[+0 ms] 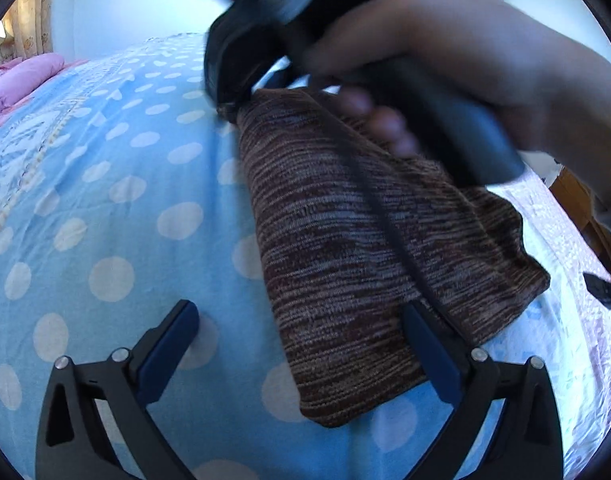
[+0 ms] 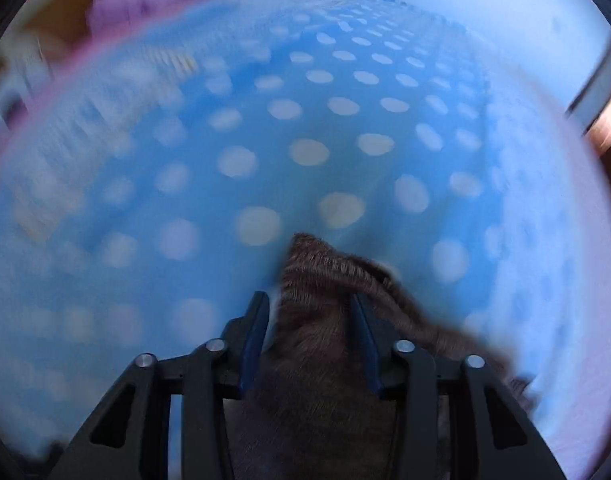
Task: Fold small clothes
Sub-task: 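Open both tools to release the fold and press it flat, then grasp the folded sweater end with the right tool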
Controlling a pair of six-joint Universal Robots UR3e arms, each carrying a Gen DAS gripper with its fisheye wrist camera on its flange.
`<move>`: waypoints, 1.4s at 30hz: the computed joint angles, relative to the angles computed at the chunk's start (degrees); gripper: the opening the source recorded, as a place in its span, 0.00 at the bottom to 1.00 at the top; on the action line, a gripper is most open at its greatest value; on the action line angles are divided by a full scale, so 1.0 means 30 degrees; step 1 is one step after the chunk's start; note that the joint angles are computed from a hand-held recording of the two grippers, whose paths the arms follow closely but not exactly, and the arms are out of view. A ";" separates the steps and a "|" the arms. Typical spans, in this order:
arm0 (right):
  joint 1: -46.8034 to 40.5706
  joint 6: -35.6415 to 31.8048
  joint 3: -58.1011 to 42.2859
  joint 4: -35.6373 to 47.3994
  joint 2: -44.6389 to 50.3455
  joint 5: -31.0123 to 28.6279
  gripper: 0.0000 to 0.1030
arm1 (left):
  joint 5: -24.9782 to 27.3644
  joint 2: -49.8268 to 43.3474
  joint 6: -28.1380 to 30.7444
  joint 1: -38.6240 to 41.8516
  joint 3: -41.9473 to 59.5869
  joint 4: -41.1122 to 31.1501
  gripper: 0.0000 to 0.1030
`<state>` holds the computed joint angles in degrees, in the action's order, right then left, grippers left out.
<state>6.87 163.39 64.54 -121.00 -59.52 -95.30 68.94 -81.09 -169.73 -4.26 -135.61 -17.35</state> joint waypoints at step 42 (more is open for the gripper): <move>-1.5305 -0.2314 1.9053 -0.6665 -1.3236 1.2214 0.03 | 0.1439 -0.3655 -0.2355 0.0142 0.3964 -0.0061 1.00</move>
<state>-39.05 156.45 121.70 -140.99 -99.23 -58.66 73.26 -92.05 -176.80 -3.84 -123.72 -17.53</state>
